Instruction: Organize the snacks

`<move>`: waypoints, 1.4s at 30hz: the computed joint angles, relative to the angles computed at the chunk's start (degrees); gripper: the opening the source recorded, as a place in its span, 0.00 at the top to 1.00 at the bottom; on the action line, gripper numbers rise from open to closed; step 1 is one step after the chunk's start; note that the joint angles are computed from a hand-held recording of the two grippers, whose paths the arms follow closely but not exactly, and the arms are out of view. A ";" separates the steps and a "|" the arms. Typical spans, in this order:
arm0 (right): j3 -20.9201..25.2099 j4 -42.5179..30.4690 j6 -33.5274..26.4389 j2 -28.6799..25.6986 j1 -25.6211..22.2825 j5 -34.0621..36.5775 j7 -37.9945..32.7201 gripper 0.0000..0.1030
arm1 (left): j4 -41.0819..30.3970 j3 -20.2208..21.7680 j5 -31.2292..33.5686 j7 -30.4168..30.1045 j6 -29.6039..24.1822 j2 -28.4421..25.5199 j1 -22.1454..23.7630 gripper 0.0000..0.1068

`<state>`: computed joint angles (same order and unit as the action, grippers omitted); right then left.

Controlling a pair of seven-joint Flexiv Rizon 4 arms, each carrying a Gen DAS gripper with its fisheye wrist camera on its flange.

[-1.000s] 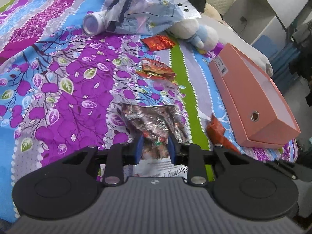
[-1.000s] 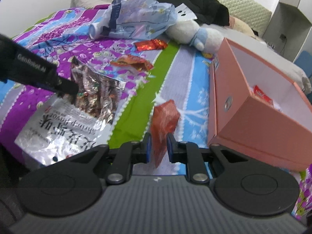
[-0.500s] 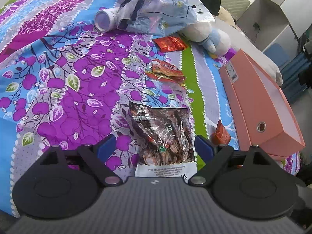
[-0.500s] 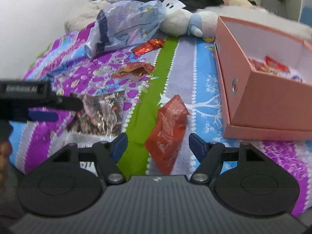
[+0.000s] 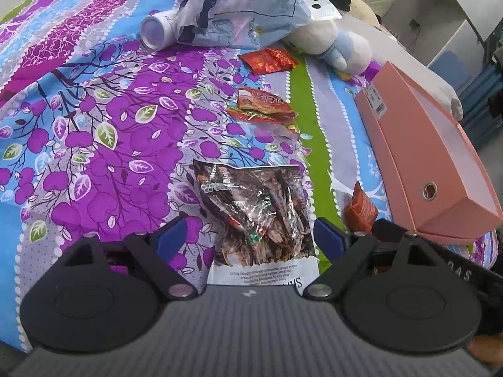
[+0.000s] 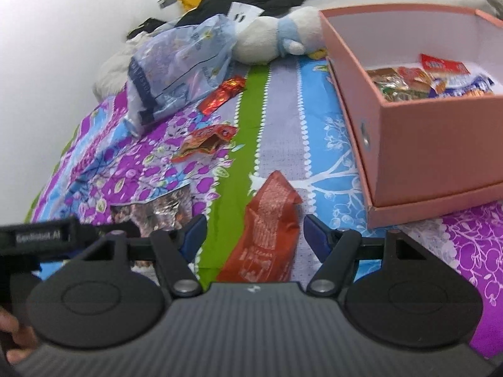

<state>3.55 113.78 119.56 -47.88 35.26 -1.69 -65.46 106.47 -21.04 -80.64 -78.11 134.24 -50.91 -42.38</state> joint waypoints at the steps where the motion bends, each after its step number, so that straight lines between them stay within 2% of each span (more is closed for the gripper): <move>1: 0.22 -0.29 0.21 -0.34 -0.27 0.38 0.52 0.33 | -0.11 -0.01 -0.04 0.18 0.01 -0.07 -0.03 0.16; 5: 2.47 -1.39 -1.30 -1.50 -2.89 -0.71 3.52 0.36 | -0.84 -0.39 -0.79 1.32 0.06 -0.38 0.09 0.16; 11: -0.86 -1.77 -3.14 -2.22 0.38 -0.72 2.91 0.36 | -2.41 -1.64 -3.48 5.50 0.66 -0.71 0.40 0.16; 18: -8.86 -1.92 -4.26 -3.15 9.11 1.93 -3.20 0.37 | -4.73 -4.24 -6.95 9.82 2.63 -1.68 1.61 0.14; 20: -12.89 -1.71 -4.67 -3.57 13.27 3.81 -5.99 0.46 | -6.14 -5.41 -8.29 12.19 3.84 -2.29 2.08 0.10; 22: -16.11 -1.61 -5.15 -3.71 16.67 6.15 -7.88 0.54 | -5.65 -5.63 -6.69 11.45 3.26 -2.22 2.64 0.10; 24: -16.72 -1.52 -5.62 -3.45 17.32 7.00 -9.08 0.55 | -5.88 -5.71 -6.19 11.65 2.71 -2.29 2.84 0.09; 29: -19.12 -0.67 -6.37 -3.06 19.73 9.87 -10.53 0.56 | -10.71 -7.85 -9.39 18.46 4.34 -4.45 3.31 0.08; 34: -18.84 0.40 -5.75 -2.76 19.62 10.97 -11.23 0.56 | -18.13 -11.91 -12.90 28.95 8.99 -8.85 4.47 0.08; 38: -18.49 0.83 -5.26 -2.72 19.49 11.48 -11.92 0.56 | -23.31 -14.21 -13.04 37.53 13.78 -12.59 4.32 0.08; 42: -17.91 0.84 -5.10 -2.64 19.02 11.73 -12.31 0.56 | -24.86 -15.13 -12.43 40.83 15.89 -14.33 4.17 0.11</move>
